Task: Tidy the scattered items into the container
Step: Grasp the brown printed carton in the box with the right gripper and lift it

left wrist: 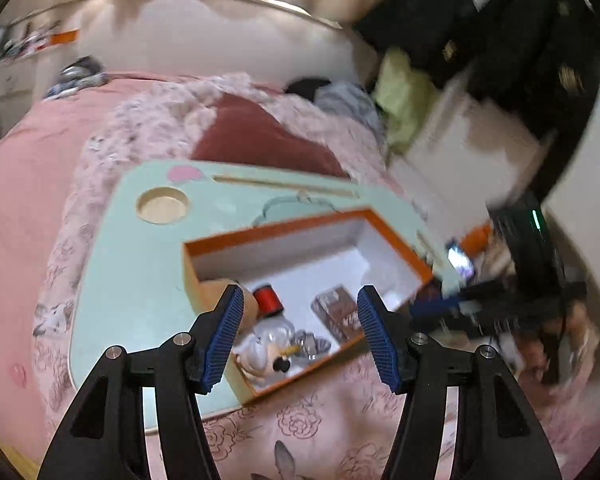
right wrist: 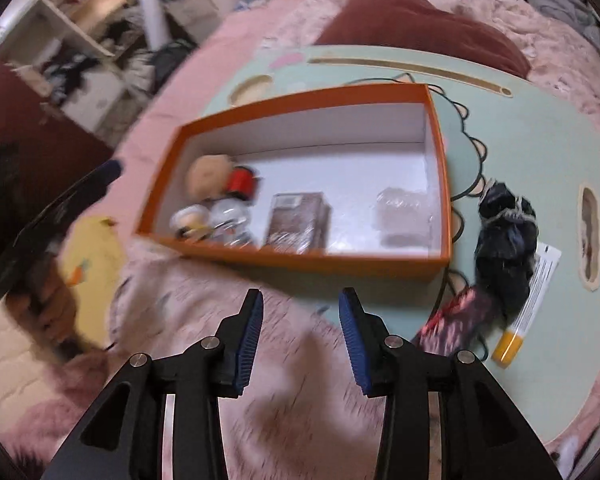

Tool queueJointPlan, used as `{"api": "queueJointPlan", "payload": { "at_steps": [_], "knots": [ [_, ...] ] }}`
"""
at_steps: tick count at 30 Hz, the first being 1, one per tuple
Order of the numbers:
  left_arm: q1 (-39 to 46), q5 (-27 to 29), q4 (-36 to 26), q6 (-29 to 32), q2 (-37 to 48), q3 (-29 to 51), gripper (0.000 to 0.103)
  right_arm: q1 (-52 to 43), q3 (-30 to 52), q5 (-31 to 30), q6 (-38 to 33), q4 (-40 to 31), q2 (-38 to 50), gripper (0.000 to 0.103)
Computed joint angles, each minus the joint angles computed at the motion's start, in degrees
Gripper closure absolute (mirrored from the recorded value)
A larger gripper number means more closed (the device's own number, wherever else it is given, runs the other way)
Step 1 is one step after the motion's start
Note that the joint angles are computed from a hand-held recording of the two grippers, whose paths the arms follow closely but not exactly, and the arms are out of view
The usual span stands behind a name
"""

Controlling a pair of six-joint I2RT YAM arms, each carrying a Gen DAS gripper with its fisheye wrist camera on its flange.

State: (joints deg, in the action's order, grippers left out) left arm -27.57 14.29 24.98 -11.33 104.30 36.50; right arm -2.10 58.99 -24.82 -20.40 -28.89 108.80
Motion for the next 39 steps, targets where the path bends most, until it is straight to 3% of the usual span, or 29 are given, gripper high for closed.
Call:
{"api": "queueJointPlan", "payload": {
  "at_steps": [3, 10, 12, 14, 16, 19, 23, 25, 28, 34, 39],
  "knots": [
    [-1.6, -2.2, -2.5, -0.5, 3.6, 2.4, 0.043, 2.9, 5.0, 0.6, 4.6, 0.8, 4.3, 0.064],
    [2.4, 8.5, 0.9, -1.2, 4.6, -0.1, 0.043, 9.4, 17.1, 1.2, 7.9, -2.1, 13.2, 0.064],
    [2.6, 7.9, 1.6, -1.6, 4.7, -0.3, 0.043, 11.3, 19.6, 1.5, 9.2, -2.3, 14.6, 0.064],
    [2.8, 3.9, 2.3, -2.5, 4.2, -1.0, 0.043, 12.4, 20.6, 1.6, 9.3, -3.4, 14.9, 0.064],
    [5.1, 6.3, 3.1, -2.8, 5.0, -1.2, 0.043, 13.6, 19.6, 2.8, 8.8, -3.0, 13.6, 0.064],
    [8.7, 10.4, 6.4, -4.4, 4.9, -3.3, 0.043, 15.1, 18.9, 4.6, 8.9, -2.9, 11.8, 0.064],
    [13.9, 13.4, 15.8, -8.1, -1.1, -11.1, 0.043, 17.1, 18.7, 5.5, 9.1, -2.3, 8.3, 0.064],
    [16.1, 11.5, 18.7, -9.8, -5.0, -14.7, 0.043, 19.8, 19.4, 8.8, 8.8, -1.2, 6.6, 0.064],
    [18.3, 6.3, 18.1, -9.5, -10.4, -18.1, 0.043, 26.2, 23.4, 19.5, 5.3, -0.9, 8.3, 0.066],
    [23.1, 11.4, 18.9, -9.3, -10.1, -18.9, 0.043, 33.5, 40.9, 37.4, -7.5, -11.3, 24.2, 0.068],
    [23.4, 12.8, 19.6, -9.5, -8.9, -18.6, 0.043, 33.8, 55.2, 41.2, -16.7, -21.2, 34.8, 0.068]
  ]
}}
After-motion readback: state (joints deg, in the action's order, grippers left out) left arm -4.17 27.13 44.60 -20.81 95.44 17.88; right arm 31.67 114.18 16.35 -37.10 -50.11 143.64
